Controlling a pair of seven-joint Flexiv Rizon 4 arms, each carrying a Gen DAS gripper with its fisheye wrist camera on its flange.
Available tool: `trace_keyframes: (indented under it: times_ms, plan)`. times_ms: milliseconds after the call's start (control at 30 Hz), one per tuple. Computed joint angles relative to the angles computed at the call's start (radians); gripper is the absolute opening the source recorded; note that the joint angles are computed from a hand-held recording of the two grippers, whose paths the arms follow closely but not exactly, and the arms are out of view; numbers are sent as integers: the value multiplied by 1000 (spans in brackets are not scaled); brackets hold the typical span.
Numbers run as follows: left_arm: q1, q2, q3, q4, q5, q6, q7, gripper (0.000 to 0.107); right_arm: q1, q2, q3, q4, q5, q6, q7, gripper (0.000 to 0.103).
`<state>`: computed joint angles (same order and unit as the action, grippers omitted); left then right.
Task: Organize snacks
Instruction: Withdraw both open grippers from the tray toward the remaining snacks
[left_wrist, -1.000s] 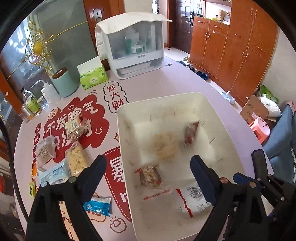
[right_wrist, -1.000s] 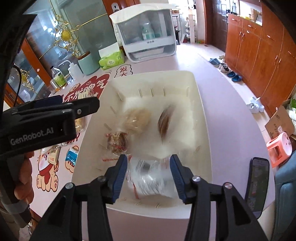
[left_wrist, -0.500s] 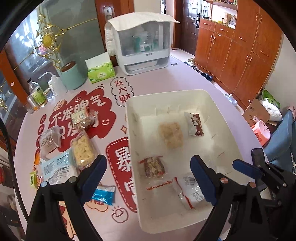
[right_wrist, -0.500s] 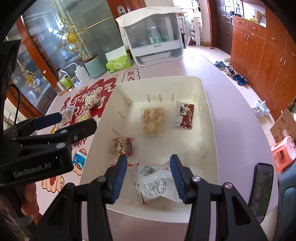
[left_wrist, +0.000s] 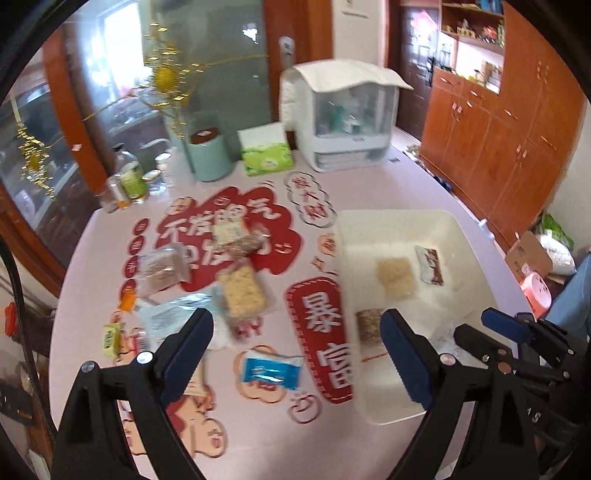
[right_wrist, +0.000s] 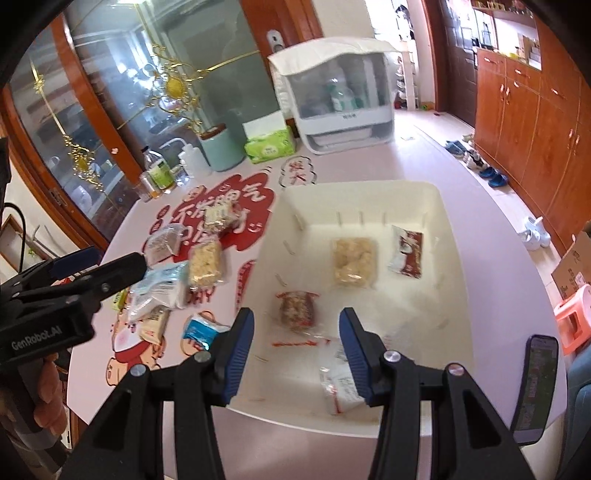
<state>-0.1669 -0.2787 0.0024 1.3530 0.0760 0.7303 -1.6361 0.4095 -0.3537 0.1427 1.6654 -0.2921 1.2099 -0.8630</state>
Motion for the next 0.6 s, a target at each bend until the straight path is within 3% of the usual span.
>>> trace_keyframes:
  times_ms: [367, 600]
  plan:
    - [139, 159, 60, 150, -37, 100, 92, 93, 126, -24, -48, -76, -162, -2, 152, 49]
    - [245, 189, 92, 189, -103, 153, 193, 96, 209, -75, -56, -169, -244, -58, 224, 49]
